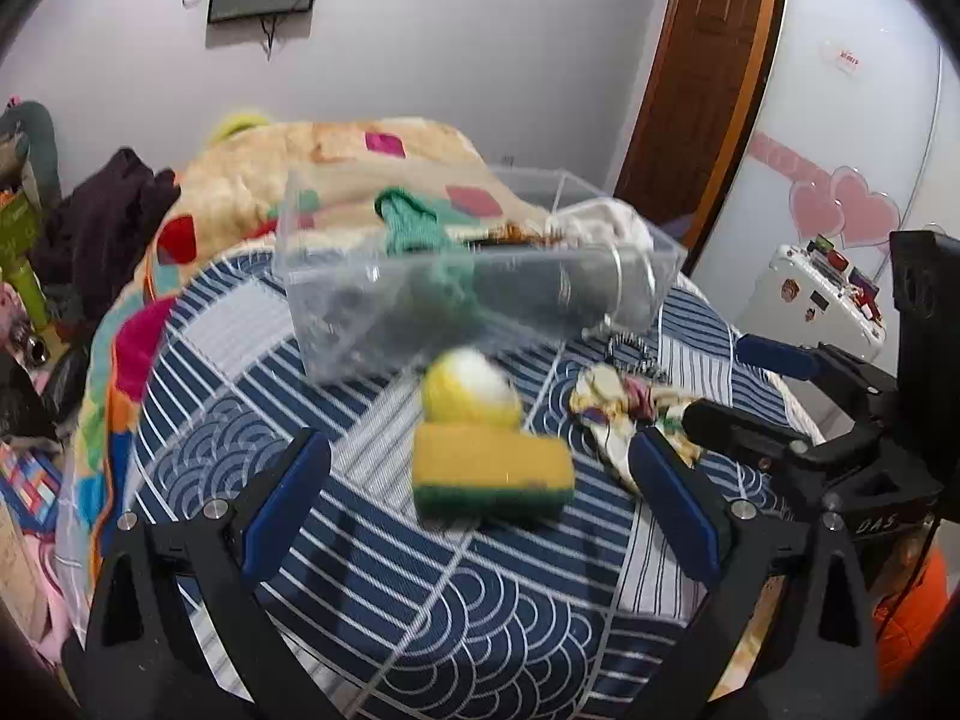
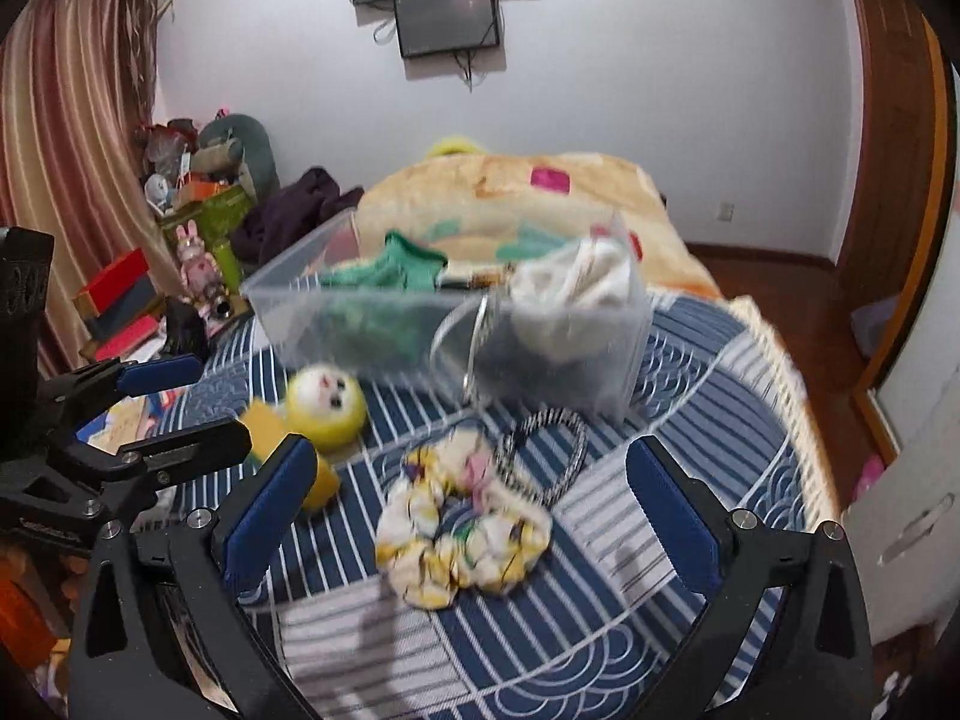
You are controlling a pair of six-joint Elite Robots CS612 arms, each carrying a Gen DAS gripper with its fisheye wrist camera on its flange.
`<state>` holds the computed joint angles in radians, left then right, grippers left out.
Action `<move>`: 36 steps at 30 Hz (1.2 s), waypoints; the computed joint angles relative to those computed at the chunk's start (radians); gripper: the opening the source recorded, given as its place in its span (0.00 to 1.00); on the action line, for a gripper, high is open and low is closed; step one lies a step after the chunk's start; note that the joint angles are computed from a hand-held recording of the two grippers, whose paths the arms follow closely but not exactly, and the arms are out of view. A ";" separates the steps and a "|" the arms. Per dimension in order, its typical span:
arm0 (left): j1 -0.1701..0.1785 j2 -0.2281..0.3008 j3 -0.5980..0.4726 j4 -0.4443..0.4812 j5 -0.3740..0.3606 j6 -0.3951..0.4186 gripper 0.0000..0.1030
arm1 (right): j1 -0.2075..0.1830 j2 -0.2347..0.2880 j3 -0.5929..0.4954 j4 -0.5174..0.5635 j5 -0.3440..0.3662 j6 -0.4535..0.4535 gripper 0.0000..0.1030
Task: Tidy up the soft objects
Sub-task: 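Grasp the yellow-green sponge with left tool while right tool grasps the yellow floral scrunchie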
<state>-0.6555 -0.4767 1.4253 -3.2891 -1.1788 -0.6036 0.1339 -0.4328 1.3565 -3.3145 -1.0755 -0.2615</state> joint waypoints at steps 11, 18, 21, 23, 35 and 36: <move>-0.005 0.033 -0.029 0.047 -0.022 -0.001 0.75 | 0.000 0.005 -0.010 0.194 0.008 -0.077 0.68; -0.007 0.042 -0.029 0.012 -0.019 -0.015 0.61 | 0.007 0.001 0.006 0.163 -0.036 -0.108 0.41; -0.014 0.038 -0.019 -0.009 0.004 0.004 0.61 | 0.003 -0.002 0.009 0.170 -0.014 -0.113 0.27; -0.017 0.033 -0.012 -0.020 0.015 0.018 0.60 | 0.000 -0.003 0.006 0.176 -0.006 -0.113 0.25; -0.025 -0.002 0.030 -0.118 0.074 0.056 0.60 | -0.024 -0.026 0.043 0.069 0.091 -0.058 0.23; -0.025 -0.005 0.033 -0.134 0.087 0.063 0.60 | -0.028 -0.028 0.047 0.052 0.104 -0.050 0.23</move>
